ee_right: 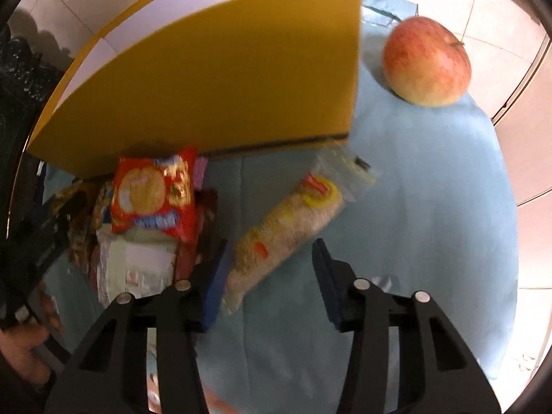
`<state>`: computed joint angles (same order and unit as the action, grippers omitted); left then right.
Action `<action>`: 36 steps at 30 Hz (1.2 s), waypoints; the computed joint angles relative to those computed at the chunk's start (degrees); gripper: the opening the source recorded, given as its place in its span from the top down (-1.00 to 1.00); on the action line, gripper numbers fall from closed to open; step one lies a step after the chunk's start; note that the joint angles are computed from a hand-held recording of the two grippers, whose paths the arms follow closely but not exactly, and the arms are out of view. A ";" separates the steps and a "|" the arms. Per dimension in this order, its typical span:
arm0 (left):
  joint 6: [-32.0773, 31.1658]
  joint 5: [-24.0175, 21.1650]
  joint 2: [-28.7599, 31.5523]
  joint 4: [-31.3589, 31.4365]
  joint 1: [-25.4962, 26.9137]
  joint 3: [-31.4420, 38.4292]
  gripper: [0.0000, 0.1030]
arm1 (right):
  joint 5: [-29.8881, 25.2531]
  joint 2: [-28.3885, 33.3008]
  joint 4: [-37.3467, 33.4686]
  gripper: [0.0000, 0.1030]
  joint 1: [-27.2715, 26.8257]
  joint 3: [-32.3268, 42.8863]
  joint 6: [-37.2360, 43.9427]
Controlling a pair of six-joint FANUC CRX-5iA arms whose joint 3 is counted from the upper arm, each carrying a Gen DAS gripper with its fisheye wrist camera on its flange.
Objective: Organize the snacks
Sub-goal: 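Grasp a yellow pack with the left tool while the right tool grasps a rice bar, then carry the yellow pack and rice bar into the yellow box and open both tools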
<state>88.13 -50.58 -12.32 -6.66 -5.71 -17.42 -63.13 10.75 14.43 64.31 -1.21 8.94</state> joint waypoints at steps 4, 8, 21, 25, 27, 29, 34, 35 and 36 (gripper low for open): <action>-0.91 -0.05 -1.21 0.43 0.07 -1.26 -0.27 | -3.38 3.52 -1.72 0.09 -0.80 4.00 6.99; -2.87 0.76 -3.79 4.25 1.82 -3.90 -0.21 | -8.43 5.66 0.24 0.44 1.80 6.26 18.51; -11.71 1.78 -12.07 17.66 9.46 -12.24 0.40 | 1.01 -9.53 0.53 0.45 6.93 -8.85 7.96; -12.63 1.07 -14.10 18.69 9.44 -12.92 0.40 | 1.84 -12.18 2.17 0.44 9.32 -10.79 4.34; -12.57 1.00 -15.27 18.94 9.00 -13.05 0.40 | 1.97 -12.79 3.09 0.44 9.88 -11.03 3.22; -13.28 1.31 -16.60 19.51 8.45 -13.25 0.40 | 1.48 -13.98 3.51 0.44 9.55 -11.15 3.64; -15.21 2.18 -18.85 22.02 7.35 -13.31 0.40 | 1.52 -13.43 6.55 0.44 10.09 -9.42 2.36; -15.55 2.38 -19.18 22.59 7.18 -13.30 0.40 | 1.40 -13.81 7.06 0.44 10.29 -9.45 2.08; -15.94 2.50 -19.53 23.14 6.90 -13.13 0.40 | 1.36 -13.71 7.50 0.44 10.39 -9.06 1.87</action>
<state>72.19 -48.08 -31.85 16.48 1.20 -30.56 -61.77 -2.96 21.92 74.70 -10.27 10.81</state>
